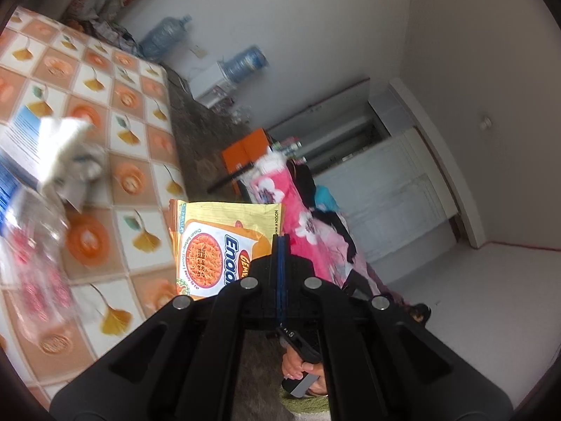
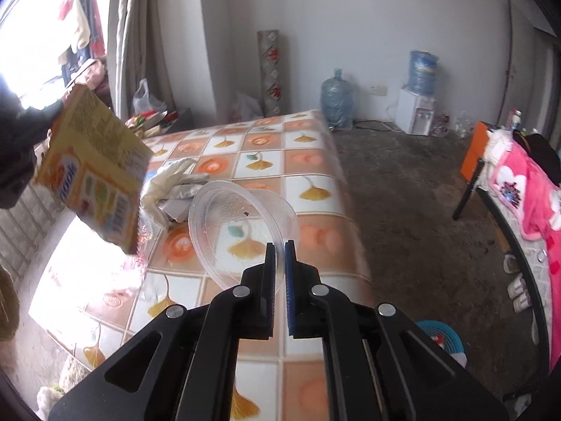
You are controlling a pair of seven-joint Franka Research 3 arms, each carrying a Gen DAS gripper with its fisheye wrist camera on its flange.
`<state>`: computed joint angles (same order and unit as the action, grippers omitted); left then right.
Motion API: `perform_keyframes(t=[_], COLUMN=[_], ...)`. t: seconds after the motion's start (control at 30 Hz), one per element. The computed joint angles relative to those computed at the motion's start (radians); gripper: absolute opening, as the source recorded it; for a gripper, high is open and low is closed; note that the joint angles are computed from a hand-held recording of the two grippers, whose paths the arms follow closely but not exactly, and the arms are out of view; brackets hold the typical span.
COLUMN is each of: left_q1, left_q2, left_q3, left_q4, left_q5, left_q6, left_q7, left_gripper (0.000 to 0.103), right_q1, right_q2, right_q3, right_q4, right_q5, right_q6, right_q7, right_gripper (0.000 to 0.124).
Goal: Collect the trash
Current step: 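Lift the yellow packet with the left tool while the right tool grasps the clear plastic container rim, then carry both items over the blue basket and open both tools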
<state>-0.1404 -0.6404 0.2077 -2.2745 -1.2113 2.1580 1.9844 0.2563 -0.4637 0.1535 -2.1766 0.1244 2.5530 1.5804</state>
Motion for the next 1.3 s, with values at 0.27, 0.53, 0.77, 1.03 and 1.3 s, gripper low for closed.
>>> perform_keyframes(t=[0.27,0.53,0.77,1.03,1.3], left_q1=[-0.106,-0.177,-0.187,-0.178,-0.186], left_q2=[0.041,0.273,0.559,0.878,1.071], left_q3=[-0.110,-0.266,-0.390,-0.500,-0.550], left_q4=[-0.008,0.144,0.374,0.661,0.823], left_q5=[-0.029,0.053,0.258,0.535,0.758], left_q6=[-0.030,-0.041,-0.046,-0.087,-0.075], left_q7=[-0.007,-0.052,-0.181,-0.331,-0.501], left_gripper=[0.000,0.000,0.000,0.000,0.027], right_q1=[-0.118,-0.256,-0.328,-0.377,-0.386], right_q2=[-0.246,-0.373,-0.317,-0.142,0.065], right_q3=[-0.022,-0.074,-0.130,-0.175,-0.205], right_q4=[-0.175,-0.317,-0.366,-0.367,-0.317], right_q5=[-0.046,-0.064,-0.045,-0.016,-0.005], right_q6=[-0.066,-0.154,-0.158,-0.114,-0.087], right_q7=[0.070,0.111,0.119,0.122,0.116], right_gripper=[0.005,0.005,0.005,0.005,0.027])
